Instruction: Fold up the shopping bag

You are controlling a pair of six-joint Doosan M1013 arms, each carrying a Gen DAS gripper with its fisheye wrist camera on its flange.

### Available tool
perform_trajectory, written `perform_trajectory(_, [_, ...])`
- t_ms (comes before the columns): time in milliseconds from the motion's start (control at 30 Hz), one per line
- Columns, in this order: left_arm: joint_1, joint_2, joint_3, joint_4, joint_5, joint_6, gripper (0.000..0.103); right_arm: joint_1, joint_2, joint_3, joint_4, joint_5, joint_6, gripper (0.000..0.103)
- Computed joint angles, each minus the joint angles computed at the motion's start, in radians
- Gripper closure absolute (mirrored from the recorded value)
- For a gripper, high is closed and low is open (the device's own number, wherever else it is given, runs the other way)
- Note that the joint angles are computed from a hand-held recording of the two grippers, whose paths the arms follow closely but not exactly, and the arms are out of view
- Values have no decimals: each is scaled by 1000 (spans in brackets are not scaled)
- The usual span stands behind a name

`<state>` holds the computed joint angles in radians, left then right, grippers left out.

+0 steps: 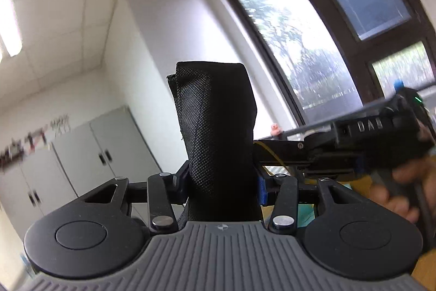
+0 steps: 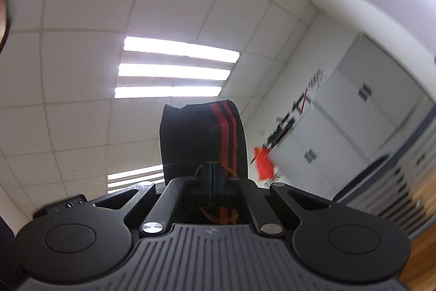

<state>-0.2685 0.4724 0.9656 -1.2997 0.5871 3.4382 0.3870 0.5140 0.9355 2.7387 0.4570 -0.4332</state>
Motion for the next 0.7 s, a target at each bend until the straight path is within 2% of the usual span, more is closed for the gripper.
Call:
perform_trajectory(100, [2, 1, -13, 44, 14, 72, 56, -17, 29, -14, -141, 96, 303, 103])
perform_trajectory(133, [2, 2, -17, 62, 18, 86, 56, -18, 36, -16, -147, 123, 342, 103])
perform_trajectory(300, [4, 4, -27, 135, 39, 165, 56, -22, 75, -15, -144, 235, 463, 103])
perform_trajectory(400, [3, 2, -21, 132, 30, 257, 56, -30, 93, 0, -136, 312, 528, 103])
perform_trajectory(533, [0, 10, -47, 184, 37, 181, 56, -28, 117, 23, -45, 387, 469, 101])
perform_trajectory(600, [-1, 7, -41, 173, 25, 203, 56, -28, 116, 32, -8, 403, 404, 92])
perform_trajectory(667, [-2, 4, -42, 164, 24, 186, 56, -31, 115, 31, 6, 396, 355, 57])
perform_trajectory(700, [-2, 3, -42, 159, 23, 174, 56, -28, 111, 36, 24, 379, 298, 57])
